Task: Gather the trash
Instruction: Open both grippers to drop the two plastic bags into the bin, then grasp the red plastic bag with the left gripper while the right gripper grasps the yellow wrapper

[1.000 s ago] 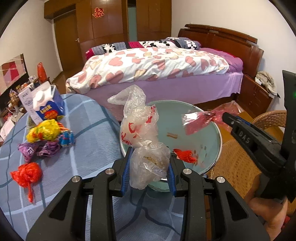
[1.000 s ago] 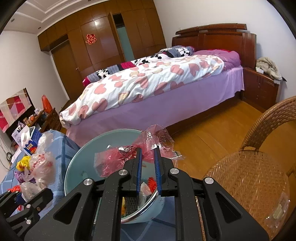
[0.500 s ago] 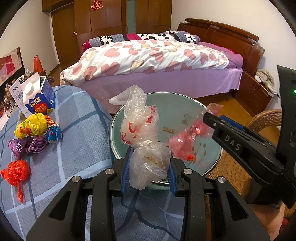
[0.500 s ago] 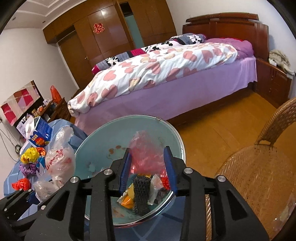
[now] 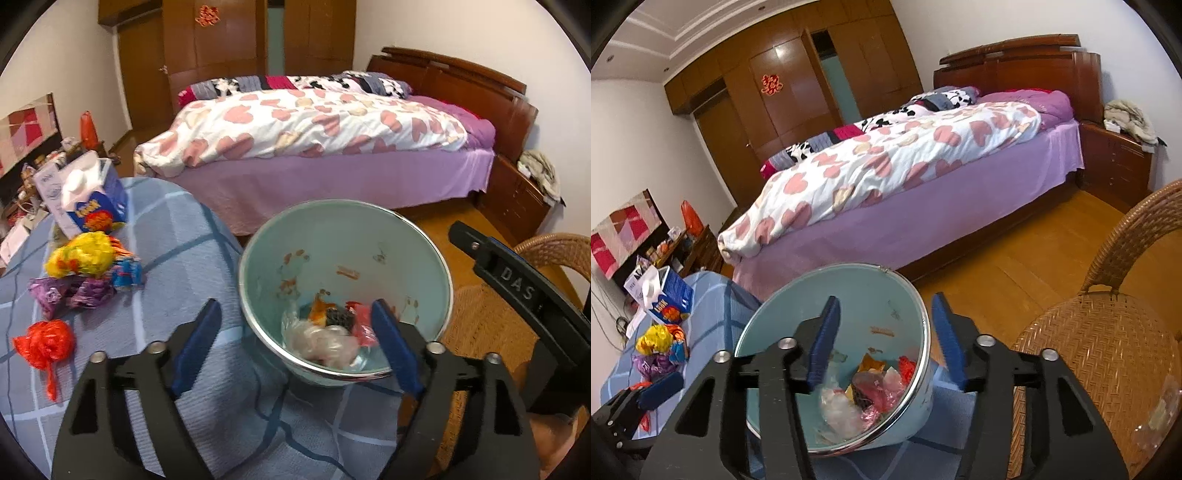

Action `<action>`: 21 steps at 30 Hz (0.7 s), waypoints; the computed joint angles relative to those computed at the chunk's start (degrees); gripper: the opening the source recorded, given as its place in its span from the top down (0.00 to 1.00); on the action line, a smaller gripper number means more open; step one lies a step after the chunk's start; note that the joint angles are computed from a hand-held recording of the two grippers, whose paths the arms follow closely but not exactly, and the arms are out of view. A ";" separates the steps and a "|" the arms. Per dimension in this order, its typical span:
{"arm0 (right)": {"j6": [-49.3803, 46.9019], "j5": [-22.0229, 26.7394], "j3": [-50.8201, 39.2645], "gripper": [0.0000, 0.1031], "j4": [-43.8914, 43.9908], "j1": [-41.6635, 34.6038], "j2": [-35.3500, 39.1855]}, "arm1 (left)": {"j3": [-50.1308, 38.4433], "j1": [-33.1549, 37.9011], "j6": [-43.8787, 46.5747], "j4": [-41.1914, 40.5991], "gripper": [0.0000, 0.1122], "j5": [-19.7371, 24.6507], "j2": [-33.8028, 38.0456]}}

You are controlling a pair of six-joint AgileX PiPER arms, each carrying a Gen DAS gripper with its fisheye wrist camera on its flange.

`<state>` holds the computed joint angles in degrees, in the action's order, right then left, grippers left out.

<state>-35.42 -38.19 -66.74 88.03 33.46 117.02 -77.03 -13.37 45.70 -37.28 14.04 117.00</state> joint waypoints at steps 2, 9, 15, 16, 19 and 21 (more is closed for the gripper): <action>-0.21 -0.47 0.15 0.37 0.27 0.42 -0.42 | 1.97 0.49 3.25 -2.76 0.23 -1.64 -1.52; -3.46 -1.62 -1.18 0.29 2.13 3.01 -0.97 | 7.79 3.88 15.83 -15.52 0.14 -4.02 -6.27; -9.20 -0.94 -5.77 0.28 5.45 5.21 1.12 | 12.71 8.99 32.89 -31.08 0.14 -5.32 -8.87; -9.87 -0.72 -6.32 0.28 5.85 5.45 1.41 | 13.05 10.33 33.20 -31.26 0.14 -4.99 -8.90; -12.90 0.68 -9.05 0.28 7.51 6.24 2.97 | 13.68 13.47 36.33 -33.47 0.14 -4.38 -8.86; -15.31 1.73 -11.15 0.28 8.78 6.74 4.17 | 14.30 16.02 40.25 -36.84 0.14 -4.36 -8.58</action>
